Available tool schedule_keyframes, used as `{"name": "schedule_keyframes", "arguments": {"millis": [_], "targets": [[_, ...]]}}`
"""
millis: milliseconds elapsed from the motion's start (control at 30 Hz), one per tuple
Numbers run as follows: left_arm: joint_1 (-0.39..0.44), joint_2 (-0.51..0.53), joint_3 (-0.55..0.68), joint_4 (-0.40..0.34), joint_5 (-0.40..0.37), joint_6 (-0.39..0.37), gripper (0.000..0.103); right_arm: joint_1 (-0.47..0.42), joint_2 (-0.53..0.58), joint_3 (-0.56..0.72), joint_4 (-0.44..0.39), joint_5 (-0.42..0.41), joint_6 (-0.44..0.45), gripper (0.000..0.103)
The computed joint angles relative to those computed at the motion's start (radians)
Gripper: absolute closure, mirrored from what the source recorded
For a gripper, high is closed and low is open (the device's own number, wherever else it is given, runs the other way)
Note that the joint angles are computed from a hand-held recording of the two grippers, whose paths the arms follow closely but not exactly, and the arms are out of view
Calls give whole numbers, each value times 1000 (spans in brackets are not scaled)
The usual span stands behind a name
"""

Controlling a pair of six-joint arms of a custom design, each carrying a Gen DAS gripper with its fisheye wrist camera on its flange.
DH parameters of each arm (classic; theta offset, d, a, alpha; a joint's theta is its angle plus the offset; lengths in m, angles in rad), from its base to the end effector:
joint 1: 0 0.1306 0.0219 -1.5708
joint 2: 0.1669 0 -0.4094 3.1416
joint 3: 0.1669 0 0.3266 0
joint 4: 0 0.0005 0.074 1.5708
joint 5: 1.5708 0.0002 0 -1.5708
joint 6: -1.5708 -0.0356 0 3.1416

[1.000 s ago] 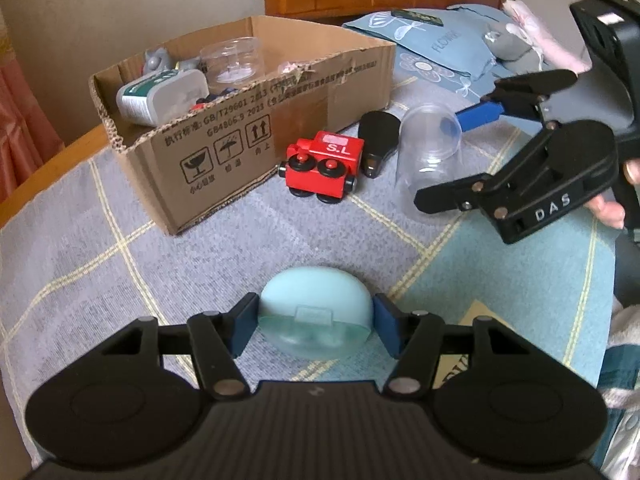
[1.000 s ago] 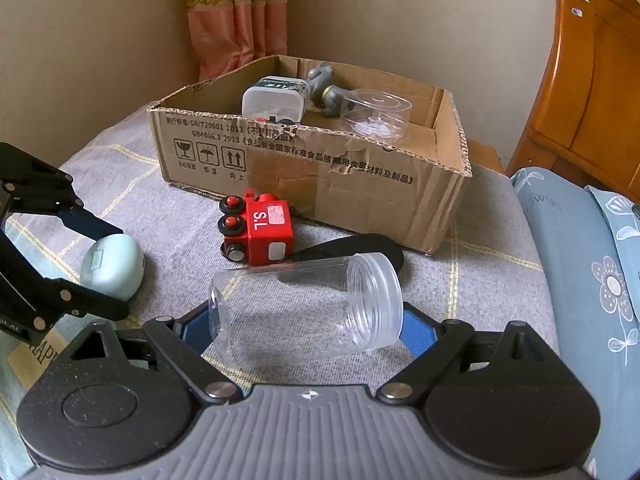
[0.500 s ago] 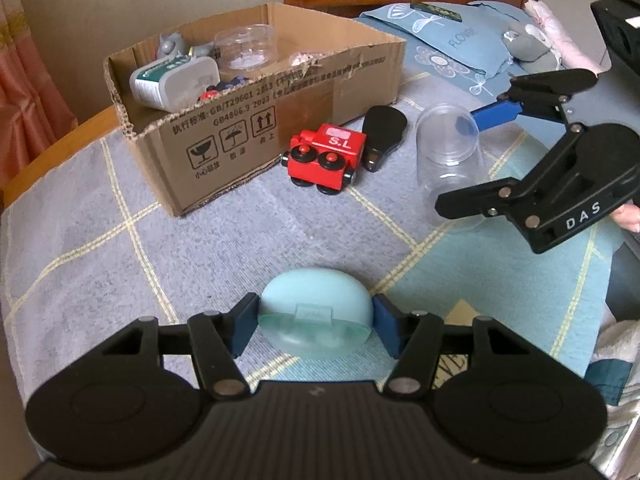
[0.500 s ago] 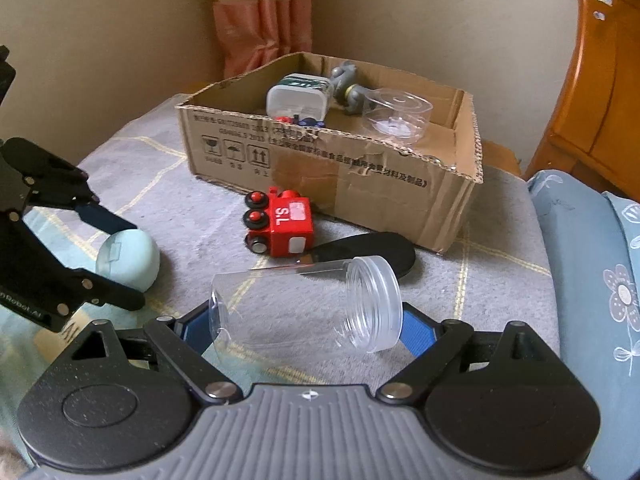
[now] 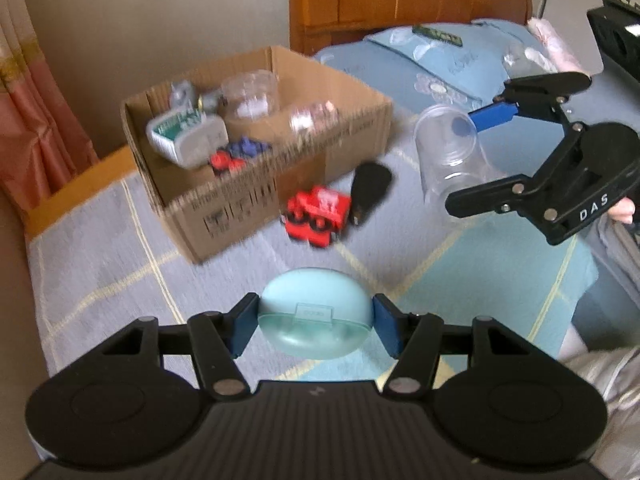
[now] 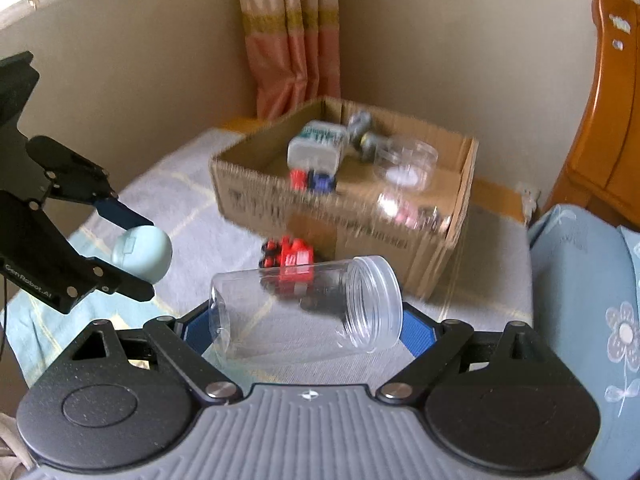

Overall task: Organize rigid objects
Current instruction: 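Carry the jar and light-blue case into the box and open both tools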

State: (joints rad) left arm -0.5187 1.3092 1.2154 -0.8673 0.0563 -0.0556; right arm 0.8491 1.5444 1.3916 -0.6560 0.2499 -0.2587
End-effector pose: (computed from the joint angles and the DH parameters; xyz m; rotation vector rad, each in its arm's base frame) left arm 0.3209 -0.1861 0.4177 0.7436 2.4383 -0.2539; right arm 0.3220 0.3518 0.4076 -0.5725 2.2905 0.2449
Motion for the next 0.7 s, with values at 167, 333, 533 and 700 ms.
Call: {"name": "schedule_keyframes", "arguments": {"millis": [167,333,533,700], "targets": [[19,38,104,1,-23,-9,43,-28,-2,38,14,9,51,9],[45,120,213,3,-67,-22,43,-63,17,83,18,-18,71,9],[70,206,263,30,-104,-40,43,-101,57,133,10,-51,94,9],[92,239,261,41,-93,-18,43,-119,90,170,-4,-62,102,9]]}}
